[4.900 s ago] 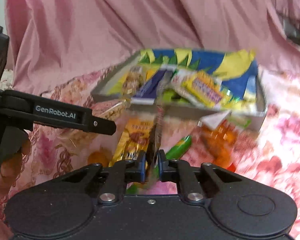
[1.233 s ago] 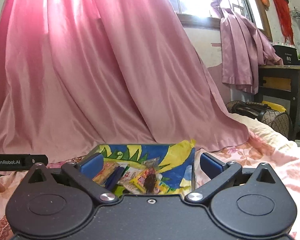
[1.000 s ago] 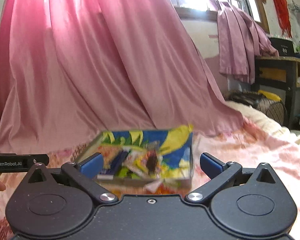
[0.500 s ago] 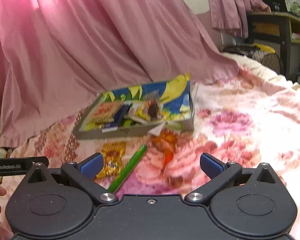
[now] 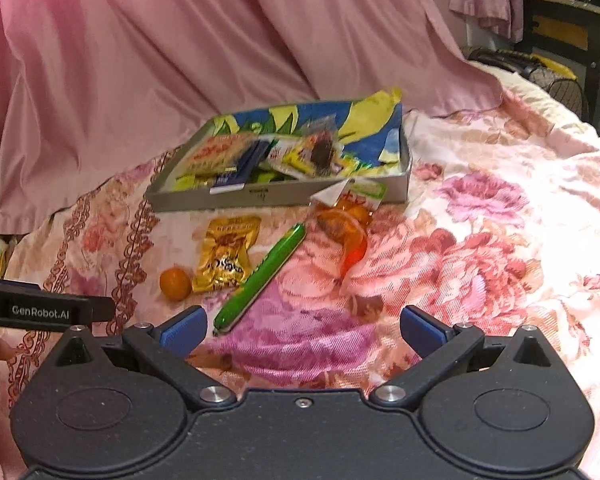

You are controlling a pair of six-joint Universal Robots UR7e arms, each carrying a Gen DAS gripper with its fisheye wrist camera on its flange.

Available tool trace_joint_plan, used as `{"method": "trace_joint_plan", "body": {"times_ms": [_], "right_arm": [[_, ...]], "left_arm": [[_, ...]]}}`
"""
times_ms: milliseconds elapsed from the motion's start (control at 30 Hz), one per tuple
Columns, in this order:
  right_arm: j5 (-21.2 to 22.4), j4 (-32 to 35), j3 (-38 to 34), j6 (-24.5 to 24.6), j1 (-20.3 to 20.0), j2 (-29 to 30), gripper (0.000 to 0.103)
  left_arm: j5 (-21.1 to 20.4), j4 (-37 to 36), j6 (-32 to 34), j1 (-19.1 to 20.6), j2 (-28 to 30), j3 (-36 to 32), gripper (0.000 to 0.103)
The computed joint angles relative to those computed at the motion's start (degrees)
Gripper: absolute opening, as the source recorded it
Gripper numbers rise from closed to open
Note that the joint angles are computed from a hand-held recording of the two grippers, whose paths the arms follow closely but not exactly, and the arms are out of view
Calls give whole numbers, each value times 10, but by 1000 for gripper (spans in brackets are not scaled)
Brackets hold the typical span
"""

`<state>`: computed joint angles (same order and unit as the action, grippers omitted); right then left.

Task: Organize snacks
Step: 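Close the left gripper on the orange mandarin while the right gripper closes on the green sausage stick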

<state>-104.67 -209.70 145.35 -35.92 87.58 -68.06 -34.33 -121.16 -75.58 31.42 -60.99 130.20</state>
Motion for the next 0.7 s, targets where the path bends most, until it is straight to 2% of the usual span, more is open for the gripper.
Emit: {"method": "trace_joint_plan", "body": {"times_ms": [233,367,467,700], "right_arm": [[-24,46,-27,-3,10,8,102],[-43,63,-50,0,18,22,102],[-50,76,-65,-2,20,35,102],[-55,22,-86,-36,29,110,102]], "left_arm": [[-20,-90,111,43,-12,4,103],[-46,-156,145,74,-24,13,103],[-39,-176,166,84,-18,11,103],[-28,-227,262,107,22,-14,103]]}}
